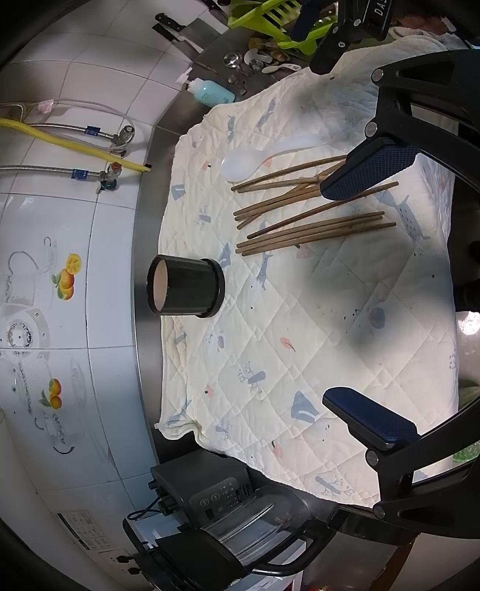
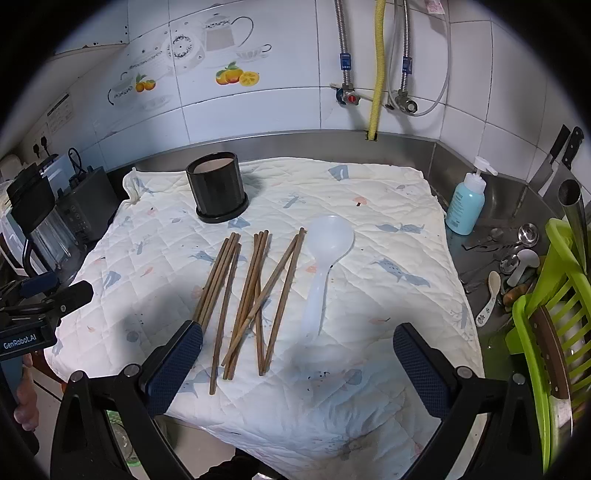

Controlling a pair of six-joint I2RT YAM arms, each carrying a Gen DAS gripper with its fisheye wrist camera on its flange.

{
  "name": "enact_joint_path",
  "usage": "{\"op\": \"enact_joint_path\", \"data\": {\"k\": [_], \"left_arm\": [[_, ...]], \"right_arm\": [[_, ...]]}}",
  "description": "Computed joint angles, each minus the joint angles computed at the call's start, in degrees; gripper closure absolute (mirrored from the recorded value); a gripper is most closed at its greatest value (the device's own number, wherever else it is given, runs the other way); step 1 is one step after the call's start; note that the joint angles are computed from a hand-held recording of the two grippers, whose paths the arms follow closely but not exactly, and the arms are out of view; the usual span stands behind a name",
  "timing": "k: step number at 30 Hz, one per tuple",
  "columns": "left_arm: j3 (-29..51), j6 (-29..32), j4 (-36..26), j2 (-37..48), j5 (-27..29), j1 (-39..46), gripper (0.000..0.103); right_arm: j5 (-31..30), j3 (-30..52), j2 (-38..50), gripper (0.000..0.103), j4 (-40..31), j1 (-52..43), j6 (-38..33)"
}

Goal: Organize utensils

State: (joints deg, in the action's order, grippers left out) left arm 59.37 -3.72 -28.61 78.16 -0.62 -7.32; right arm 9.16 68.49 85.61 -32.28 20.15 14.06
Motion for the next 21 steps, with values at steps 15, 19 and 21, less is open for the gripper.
{"op": "enact_joint_path", "data": {"k": [15,19,21], "left_arm": [[1.60,1.02,-1.85,0.02,0.76,0.95,0.000],[1.95,1.14,-2.09,0.20,1.19,1.20,0.000],[2.07,1.14,-2.20,0.20,1.72,1.38,0.000]], "right_arm": [[0.00,1.23,1.13,0.000,0.15,0.75,-0.09],[0.11,1.09,1.09,0.000,0.36,0.81,0.02],[-0.04,1.20,1.19,0.000,0.33,0.75,0.01]]}}
